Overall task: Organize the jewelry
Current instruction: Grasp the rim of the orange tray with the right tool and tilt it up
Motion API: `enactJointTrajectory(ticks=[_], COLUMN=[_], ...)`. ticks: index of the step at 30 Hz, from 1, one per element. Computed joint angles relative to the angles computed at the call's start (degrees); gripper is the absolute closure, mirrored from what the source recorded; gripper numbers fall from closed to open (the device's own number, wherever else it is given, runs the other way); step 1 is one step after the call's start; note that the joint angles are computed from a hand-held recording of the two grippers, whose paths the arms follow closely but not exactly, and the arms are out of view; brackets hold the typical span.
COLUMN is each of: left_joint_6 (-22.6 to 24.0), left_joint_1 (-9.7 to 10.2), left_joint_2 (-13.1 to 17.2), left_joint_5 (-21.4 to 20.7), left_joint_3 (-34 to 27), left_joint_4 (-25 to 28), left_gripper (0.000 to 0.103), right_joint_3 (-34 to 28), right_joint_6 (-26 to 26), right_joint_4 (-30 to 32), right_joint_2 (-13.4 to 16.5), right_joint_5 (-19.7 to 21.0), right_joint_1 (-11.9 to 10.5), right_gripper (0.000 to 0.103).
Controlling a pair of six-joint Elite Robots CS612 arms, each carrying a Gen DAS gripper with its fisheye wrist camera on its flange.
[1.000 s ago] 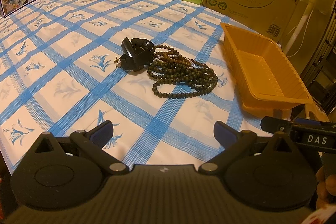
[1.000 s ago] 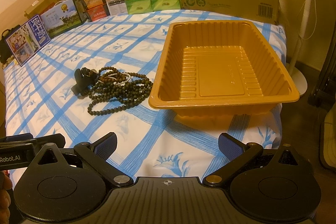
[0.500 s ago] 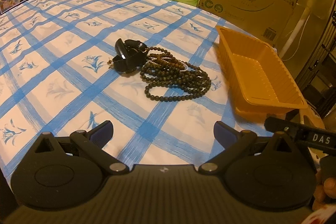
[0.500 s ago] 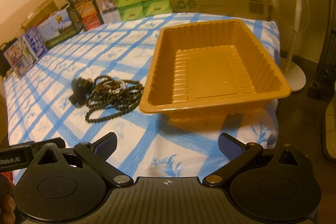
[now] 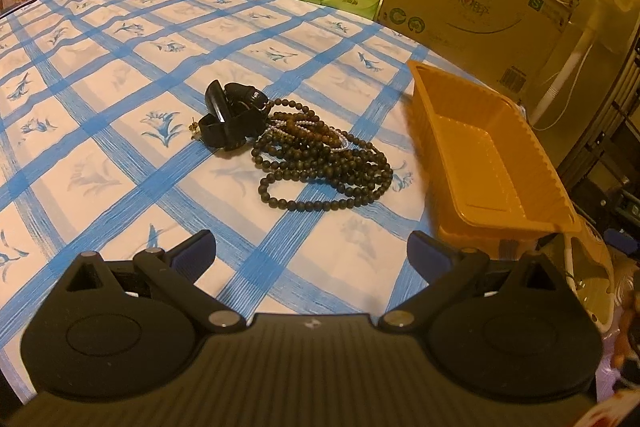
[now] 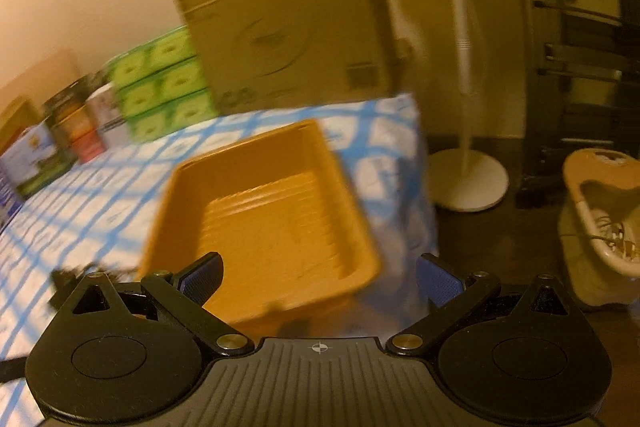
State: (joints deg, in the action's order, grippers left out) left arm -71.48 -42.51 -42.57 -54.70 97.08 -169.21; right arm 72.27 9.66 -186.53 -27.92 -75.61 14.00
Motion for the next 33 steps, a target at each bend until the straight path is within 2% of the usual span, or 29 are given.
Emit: enactJointTrajectory(ticks=[4,8,10,13,21,22,24,27,33], left_joint_6=[-0.01,0.66,0.71,0.89,0.69,0.46,0.00,-0.44,1.52], left_joint_1=[0.37,0.74,0.84,1.07,1.14,1.14,1.10,1.20,1.51], left_joint_2=[0.46,0.93,1.14,1.53,1.91,1.85,1.68,1.53,1.69], left_joint_5=[-1.00,-2.10,-2.38,-2.85,-3.38,-3.25,-2.88,-2.52,-0.98], left_joint_3=[-0.55,-1.05,-1.24,-1.67,-1.76,-1.67,-1.35,-0.88,-0.14], left_joint_4=[0.31,0.33,0.28,0.21,-0.55,-0.46,-0.38,-0.57,-2.72], left_gripper=[0.002,0.002,0.002,0.002,0.002,0.002,0.002,0.002,0.008], right_joint_3=[-4.43,-7.07,-7.65,-8.00,-9.62,-9.62,-9.41,-8.86,-8.48], right_joint_6=[3.50,7.20,8.58,9.53,10.43,10.52,9.83,6.19,-4.87], right_joint_4=[2.92,3.46,2.91,1.64,4.15,4.32,4.51,4.85,2.31], right_joint_2=[2.99,5.21,5.77,6.21,6.98,6.89,6.52,5.70,4.48], right_joint_5=[4.56,6.95,8.08,8.09,8.92,8.09,6.42,4.71,0.58], right_joint_1=[-1.44,-1.86,-2.02,-1.87,-1.84,-1.69,-1.39,-0.92,0.59], right_gripper=[0.036,0.049,0.062,0.068,0.083,0.091,0.093,0.094,0.094])
